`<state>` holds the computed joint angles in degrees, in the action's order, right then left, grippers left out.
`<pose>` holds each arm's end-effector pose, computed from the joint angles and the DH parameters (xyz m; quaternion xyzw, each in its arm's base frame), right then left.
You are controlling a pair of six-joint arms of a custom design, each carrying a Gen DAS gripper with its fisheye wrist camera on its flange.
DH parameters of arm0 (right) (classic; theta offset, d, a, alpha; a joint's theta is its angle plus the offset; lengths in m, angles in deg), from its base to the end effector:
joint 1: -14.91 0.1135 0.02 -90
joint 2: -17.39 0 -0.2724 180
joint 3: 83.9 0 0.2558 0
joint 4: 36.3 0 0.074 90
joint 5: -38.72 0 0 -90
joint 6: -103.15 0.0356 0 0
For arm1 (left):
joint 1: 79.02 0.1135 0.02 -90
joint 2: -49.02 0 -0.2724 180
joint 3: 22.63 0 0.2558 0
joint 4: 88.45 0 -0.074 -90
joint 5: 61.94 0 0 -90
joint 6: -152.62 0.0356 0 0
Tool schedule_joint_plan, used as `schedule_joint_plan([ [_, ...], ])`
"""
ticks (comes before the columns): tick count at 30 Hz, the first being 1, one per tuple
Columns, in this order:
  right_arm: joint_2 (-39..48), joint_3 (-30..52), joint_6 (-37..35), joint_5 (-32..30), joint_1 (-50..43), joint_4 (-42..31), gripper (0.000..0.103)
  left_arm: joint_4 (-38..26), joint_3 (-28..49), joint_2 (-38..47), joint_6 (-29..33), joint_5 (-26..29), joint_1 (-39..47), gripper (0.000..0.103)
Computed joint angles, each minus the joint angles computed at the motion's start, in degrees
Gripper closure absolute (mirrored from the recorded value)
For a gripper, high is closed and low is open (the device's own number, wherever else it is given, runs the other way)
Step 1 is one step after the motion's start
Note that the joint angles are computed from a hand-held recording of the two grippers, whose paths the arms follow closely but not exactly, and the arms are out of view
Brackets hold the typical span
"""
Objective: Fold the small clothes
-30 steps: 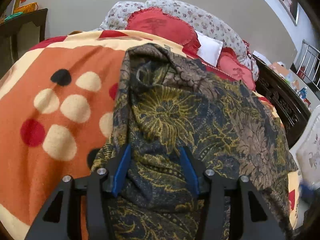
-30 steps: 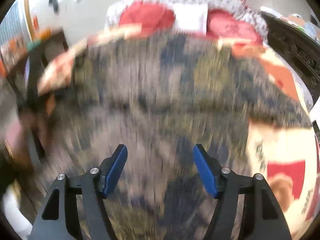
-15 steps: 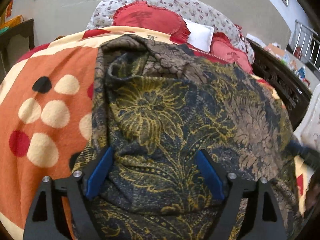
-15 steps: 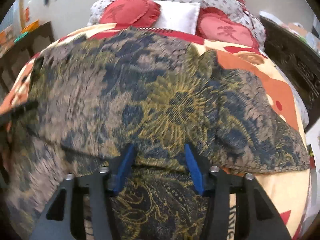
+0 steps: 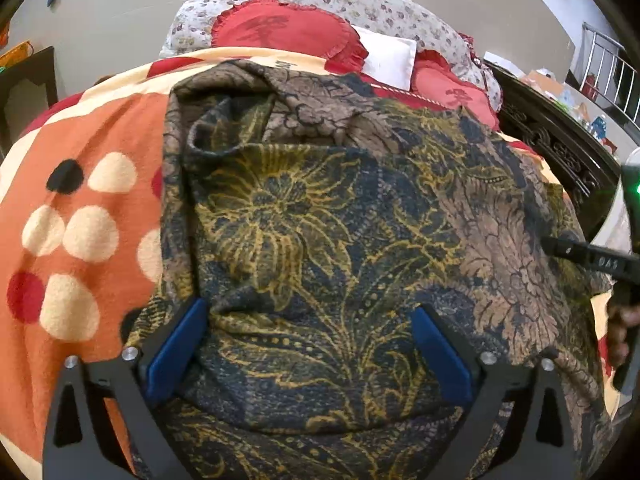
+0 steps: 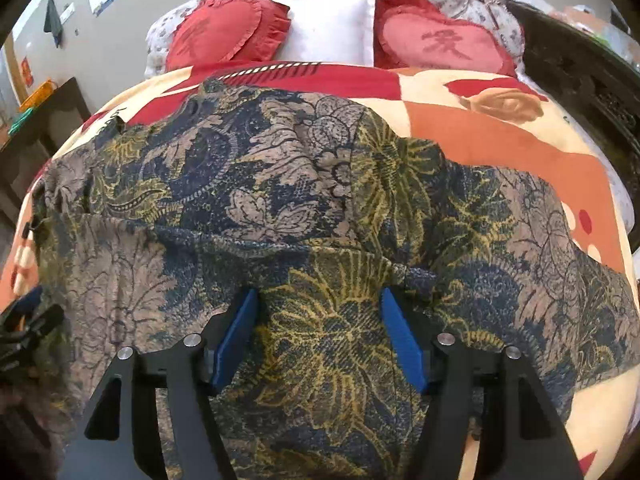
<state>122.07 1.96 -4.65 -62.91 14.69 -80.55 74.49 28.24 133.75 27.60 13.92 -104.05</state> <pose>0.3805 0.0057 0.1974 -0.1712 0.9525 0.0610 0.2442 0.2536 -0.1088 0.1580 -0.1224 0.9281 -0.0657 0.3454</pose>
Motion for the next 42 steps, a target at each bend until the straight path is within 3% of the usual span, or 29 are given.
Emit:
schedule_joint_plan([
  [3,-3.4,0.5,4.0,-0.2,2.2,-1.5,0.033,0.2,0.0,0.1,0.1,0.1,0.2,0.001],
  [6,-10.7,-7.3,7.0,-4.7,5.4,2.4,0.034,-0.4,0.6,0.8,0.1,-0.7,-0.1,0.001],
  [8,-14.9,-13.9,5.3,-1.1,10.0,5.3,0.034,-0.7,0.9,1.1,0.1,-1.0,-0.2,0.001],
  [11,-13.8,-21.1,1.9,9.4,16.1,11.0,0.034,-1.2,1.3,1.4,-0.1,-1.5,-0.6,0.001],
  [13,-15.8,-26.9,0.7,9.9,16.3,19.4,0.032,-1.3,1.3,1.4,-0.2,-1.6,-0.7,0.001],
  [18,-19.1,-20.8,1.6,2.2,8.8,9.1,0.040,0.0,0.4,0.8,-0.4,-0.9,-0.4,0.001],
  [23,-17.4,-11.2,-1.2,-11.2,-15.2,3.7,0.040,0.2,0.1,0.5,-0.6,-0.9,-0.5,0.001],
  [28,3.5,12.5,5.5,-19.6,-37.3,-5.6,0.041,-0.4,0.3,0.7,-0.3,-1.2,-0.4,0.001],
  [29,7.1,16.6,6.3,-20.4,-39.3,-7.3,0.048,-0.5,0.3,0.6,-0.2,-1.2,-0.4,0.001],
  [30,10.3,20.4,6.7,-20.8,-41.0,-9.1,0.054,-0.5,0.3,0.6,-0.2,-1.2,-0.3,0.001],
  [35,20.2,32.6,3.6,-25.4,-42.4,-17.7,0.054,-0.7,0.5,0.7,-0.2,-1.2,-0.4,0.001],
  [40,21.8,32.8,1.1,-23.1,-40.9,-14.9,0.056,-0.9,0.6,1.0,-0.1,-1.3,-0.3,0.001],
  [42,21.6,32.4,0.3,-21.0,-40.3,-13.8,0.073,-1.1,0.7,1.1,-0.1,-1.4,-0.4,0.001],
])
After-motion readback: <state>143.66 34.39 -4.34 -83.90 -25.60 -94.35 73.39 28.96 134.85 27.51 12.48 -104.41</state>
